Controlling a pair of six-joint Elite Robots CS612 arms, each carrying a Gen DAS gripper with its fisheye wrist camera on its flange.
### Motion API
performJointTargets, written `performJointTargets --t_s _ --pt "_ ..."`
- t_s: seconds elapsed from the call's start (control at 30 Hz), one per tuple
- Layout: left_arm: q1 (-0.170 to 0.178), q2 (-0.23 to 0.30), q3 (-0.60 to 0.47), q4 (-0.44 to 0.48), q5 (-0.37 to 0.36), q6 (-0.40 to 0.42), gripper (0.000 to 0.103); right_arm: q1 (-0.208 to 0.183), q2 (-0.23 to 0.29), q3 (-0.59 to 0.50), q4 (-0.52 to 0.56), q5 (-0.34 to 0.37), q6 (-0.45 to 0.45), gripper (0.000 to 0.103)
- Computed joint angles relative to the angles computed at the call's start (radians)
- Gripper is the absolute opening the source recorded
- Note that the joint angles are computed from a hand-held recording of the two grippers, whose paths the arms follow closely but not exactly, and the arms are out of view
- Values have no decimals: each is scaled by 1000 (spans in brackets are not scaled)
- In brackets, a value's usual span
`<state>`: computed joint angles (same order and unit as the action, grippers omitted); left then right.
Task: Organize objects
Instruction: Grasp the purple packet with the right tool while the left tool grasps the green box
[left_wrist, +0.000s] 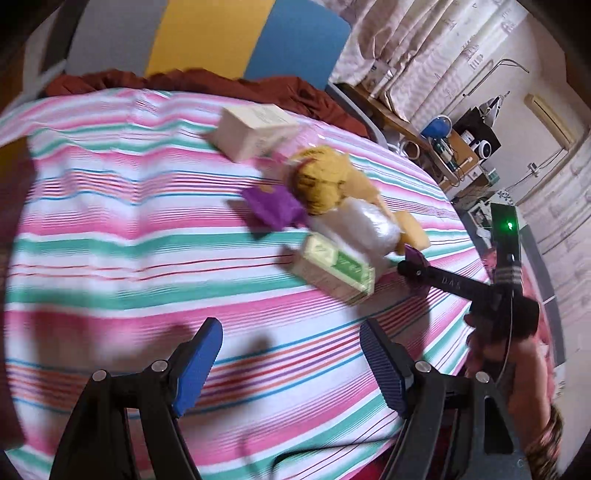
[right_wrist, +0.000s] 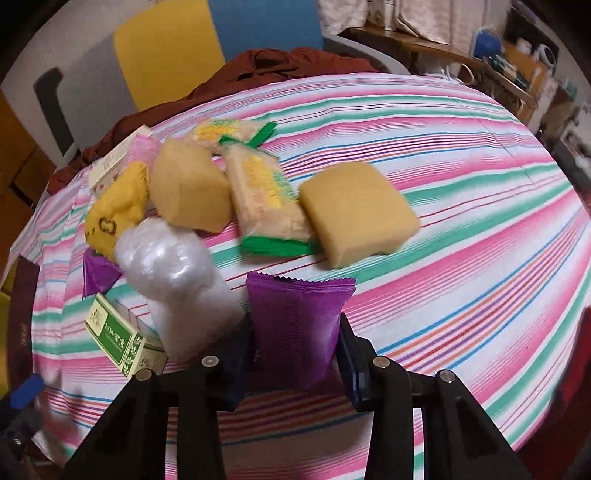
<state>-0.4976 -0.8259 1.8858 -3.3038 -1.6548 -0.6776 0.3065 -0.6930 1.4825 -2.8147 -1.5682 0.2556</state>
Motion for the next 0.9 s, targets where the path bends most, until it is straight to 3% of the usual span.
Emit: performJointTargets --t_s 0.17,0.37,0.53,0.67,0.83,0.9 --pt "-2 40 -100 110 -46 -19 78 1 -9 13 -29 -39 -5 41" --pt "6 79 -175 190 -78 -75 78 1 -6 7 -46 -24 -36 41" --pt "10 89 -213 241 -72 -54 78 -2 -7 7 -52 -12 -31 41" --pt "9 88 -235 305 -65 -22 78 -5 -5 6 -54 -6 -21 41" --pt "-20 72 -230 367 27 112 73 -4 -5 6 -54 0 -29 41" --pt "-27 69 -219 349 42 142 70 -4 -4 4 -54 4 -34 41"
